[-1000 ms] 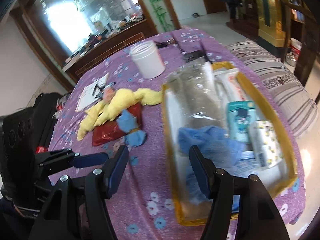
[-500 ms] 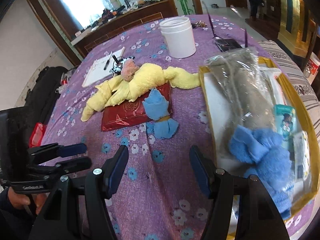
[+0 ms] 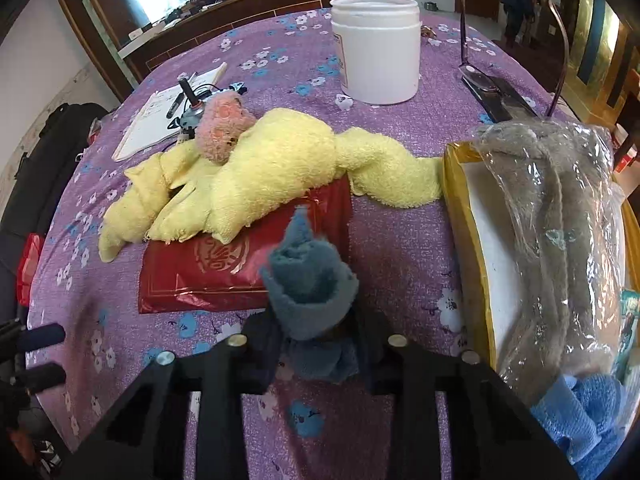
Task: Organize soft objects
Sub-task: 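Move both open tools back toward the yellow towels on the table, then grasp a yellow towel with the left tool while the right tool holds a small blue towel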
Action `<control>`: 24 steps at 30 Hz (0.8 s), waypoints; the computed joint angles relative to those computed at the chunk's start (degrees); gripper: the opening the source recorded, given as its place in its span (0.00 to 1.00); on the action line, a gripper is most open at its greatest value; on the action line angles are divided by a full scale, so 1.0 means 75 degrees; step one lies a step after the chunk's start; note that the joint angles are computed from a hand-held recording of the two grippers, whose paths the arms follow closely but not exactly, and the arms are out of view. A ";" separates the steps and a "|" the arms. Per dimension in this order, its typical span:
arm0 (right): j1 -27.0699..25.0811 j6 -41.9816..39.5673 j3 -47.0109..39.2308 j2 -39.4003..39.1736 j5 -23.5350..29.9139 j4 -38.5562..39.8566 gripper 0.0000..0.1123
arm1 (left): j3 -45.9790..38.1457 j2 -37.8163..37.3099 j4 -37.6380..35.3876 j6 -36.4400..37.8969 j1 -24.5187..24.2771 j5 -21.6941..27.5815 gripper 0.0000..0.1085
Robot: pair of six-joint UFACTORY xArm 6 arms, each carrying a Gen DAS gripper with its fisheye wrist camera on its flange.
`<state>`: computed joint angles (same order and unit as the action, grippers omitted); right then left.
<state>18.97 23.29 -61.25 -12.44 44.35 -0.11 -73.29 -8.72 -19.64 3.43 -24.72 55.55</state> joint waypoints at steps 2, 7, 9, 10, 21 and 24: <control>0.0000 -0.0072 0.0199 -0.0257 -0.0043 0.0214 0.26 | -0.0412 0.0337 0.0091 0.0067 0.0063 -0.0034 0.46; 0.0002 -0.0180 0.0994 -0.1329 -0.0079 0.0909 0.26 | -0.1942 0.1664 0.0407 0.0249 0.0064 0.0132 0.46; 0.0007 -0.0128 0.1240 -0.1703 -0.0049 0.0974 0.26 | -0.2544 0.2226 0.0564 0.0299 0.0035 0.0143 0.46; 0.0000 -0.0082 0.1332 -0.1863 0.0010 0.0959 0.26 | -0.2901 0.2556 0.0759 0.0194 0.0016 0.0195 0.46; -0.0170 0.0391 0.1829 -0.2713 0.0359 0.0666 0.27 | -0.4779 0.4420 0.0904 -0.0566 0.0068 0.0380 0.42; -0.0118 0.0258 0.1791 -0.2672 0.0338 0.0768 0.27 | -0.4139 0.3983 0.0847 -0.0707 0.0086 -0.0002 0.38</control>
<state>18.08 25.23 -47.81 -32.48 46.88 5.65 -104.33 21.15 -13.28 -1.87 -24.07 55.53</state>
